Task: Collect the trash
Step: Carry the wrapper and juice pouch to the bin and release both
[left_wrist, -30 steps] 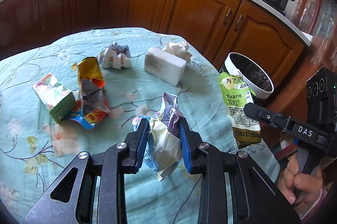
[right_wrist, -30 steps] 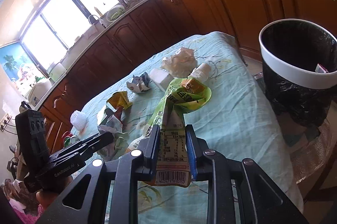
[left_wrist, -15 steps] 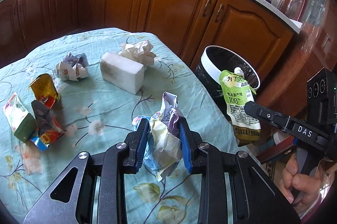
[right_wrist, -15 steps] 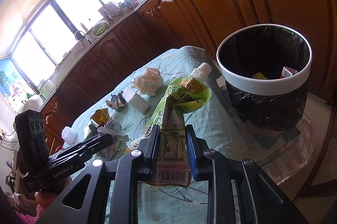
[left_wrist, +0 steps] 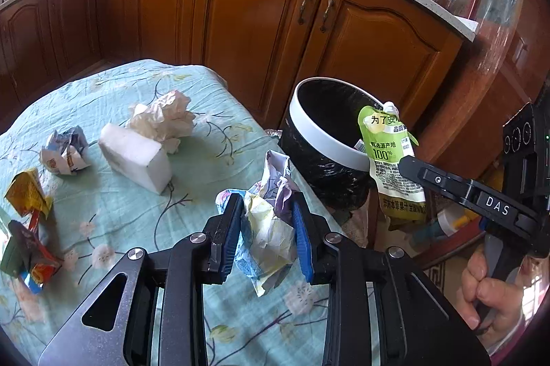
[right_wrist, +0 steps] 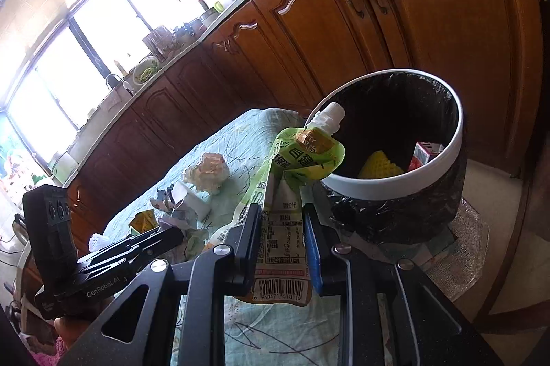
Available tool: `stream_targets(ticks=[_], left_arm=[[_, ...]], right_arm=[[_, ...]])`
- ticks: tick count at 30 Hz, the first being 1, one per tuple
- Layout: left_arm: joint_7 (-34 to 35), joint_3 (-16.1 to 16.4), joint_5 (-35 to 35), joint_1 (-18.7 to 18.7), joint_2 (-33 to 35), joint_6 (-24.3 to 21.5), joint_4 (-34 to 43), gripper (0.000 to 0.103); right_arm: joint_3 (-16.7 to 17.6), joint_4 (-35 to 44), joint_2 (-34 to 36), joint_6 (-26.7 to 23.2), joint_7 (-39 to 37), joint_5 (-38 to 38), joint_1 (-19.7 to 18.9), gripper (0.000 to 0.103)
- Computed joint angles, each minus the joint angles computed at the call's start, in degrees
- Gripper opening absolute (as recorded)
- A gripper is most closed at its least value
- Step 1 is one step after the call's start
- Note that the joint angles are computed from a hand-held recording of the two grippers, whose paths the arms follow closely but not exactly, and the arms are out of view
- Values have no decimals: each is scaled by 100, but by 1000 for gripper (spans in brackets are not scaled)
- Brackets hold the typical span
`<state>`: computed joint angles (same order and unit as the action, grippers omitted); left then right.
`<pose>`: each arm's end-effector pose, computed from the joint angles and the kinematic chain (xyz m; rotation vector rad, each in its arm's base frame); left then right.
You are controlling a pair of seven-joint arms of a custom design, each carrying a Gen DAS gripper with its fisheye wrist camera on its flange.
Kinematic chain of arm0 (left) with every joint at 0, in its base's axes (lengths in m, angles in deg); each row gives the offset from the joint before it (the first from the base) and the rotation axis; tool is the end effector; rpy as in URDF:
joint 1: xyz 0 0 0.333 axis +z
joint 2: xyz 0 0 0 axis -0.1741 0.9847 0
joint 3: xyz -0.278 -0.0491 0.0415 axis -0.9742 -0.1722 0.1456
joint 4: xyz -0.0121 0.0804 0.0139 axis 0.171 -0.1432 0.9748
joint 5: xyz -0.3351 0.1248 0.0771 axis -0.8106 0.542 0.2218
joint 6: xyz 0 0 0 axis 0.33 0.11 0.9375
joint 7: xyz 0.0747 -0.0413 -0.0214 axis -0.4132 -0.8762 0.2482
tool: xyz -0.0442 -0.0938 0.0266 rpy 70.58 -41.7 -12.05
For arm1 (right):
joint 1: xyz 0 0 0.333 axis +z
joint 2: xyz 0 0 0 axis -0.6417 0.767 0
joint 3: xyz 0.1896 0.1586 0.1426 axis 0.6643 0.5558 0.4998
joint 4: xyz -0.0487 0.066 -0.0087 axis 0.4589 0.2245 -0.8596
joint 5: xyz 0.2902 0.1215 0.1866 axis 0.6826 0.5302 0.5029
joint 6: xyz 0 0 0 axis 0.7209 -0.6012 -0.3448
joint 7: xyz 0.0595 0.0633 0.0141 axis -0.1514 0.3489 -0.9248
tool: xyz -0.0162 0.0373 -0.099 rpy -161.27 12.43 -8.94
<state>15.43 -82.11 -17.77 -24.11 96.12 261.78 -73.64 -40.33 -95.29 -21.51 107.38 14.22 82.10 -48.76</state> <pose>0.5880 -0.1669 0.4024 -1.8647 1.8230 -0.9620 0.6431 0.2638 0.3856 -1.6575 1.3783 -0.0553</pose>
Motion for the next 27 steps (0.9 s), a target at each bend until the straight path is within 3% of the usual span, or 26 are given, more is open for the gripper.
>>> stream_targets(ticks=[6, 16, 22, 27], left_arm=[[322, -234, -149, 111, 403, -250, 656, 27], [513, -243, -142, -23, 1313, -944, 2275, 28], [712, -423, -272, 36, 2102, -1671, 3631, 28], [769, -452, -274, -19, 2920, -2454, 5070, 28]], right_arm=[[-412, 343, 55, -81, 166, -61, 210, 24], [-1637, 1315, 335, -477, 805, -404, 1032, 24], [-2298, 2092, 668, -918, 1217, -716, 1491, 25], [-2775, 3044, 1108, -1573, 1521, -999, 1827, 25]])
